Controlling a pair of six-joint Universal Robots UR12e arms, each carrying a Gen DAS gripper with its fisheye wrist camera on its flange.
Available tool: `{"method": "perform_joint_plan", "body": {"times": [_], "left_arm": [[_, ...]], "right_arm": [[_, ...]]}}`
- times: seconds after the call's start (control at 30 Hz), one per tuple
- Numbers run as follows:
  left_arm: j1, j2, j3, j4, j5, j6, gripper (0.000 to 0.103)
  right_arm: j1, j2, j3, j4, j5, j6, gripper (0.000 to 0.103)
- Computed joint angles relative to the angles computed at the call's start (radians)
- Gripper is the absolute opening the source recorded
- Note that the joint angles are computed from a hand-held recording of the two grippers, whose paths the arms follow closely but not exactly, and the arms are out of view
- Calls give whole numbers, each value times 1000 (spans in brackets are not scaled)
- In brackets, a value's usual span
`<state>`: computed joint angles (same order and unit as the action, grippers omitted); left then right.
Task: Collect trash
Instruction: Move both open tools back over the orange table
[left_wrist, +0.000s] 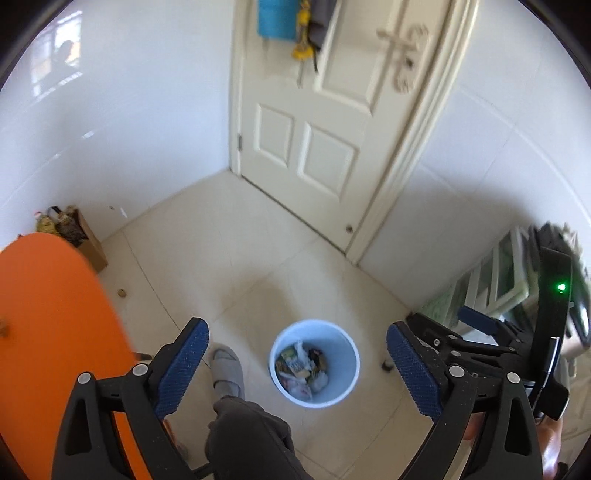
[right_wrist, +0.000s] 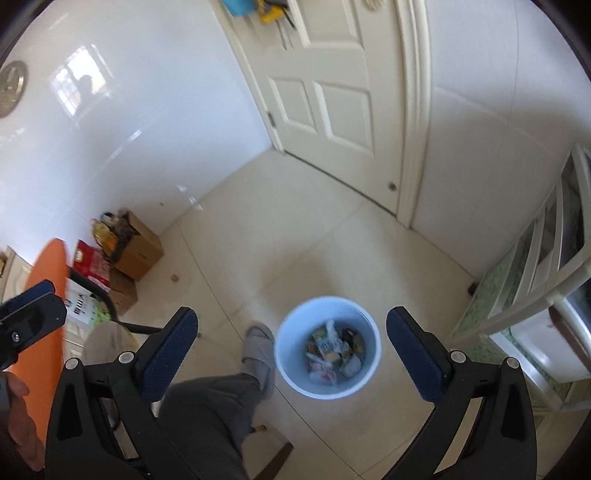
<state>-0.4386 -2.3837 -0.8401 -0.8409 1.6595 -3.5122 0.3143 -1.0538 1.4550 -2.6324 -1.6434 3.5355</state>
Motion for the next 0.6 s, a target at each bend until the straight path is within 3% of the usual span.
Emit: {"method": "perform_joint_plan", "body": {"times": [0.27, 0.6], "left_arm": [[-2, 235, -348, 231, 125, -83, 97], [-52, 446, -627, 374, 370, -190, 100]], "right_arm": [[66, -4, -58, -63, -1, -60, 103], [156, 25, -151, -118, 28, -135, 103]]}}
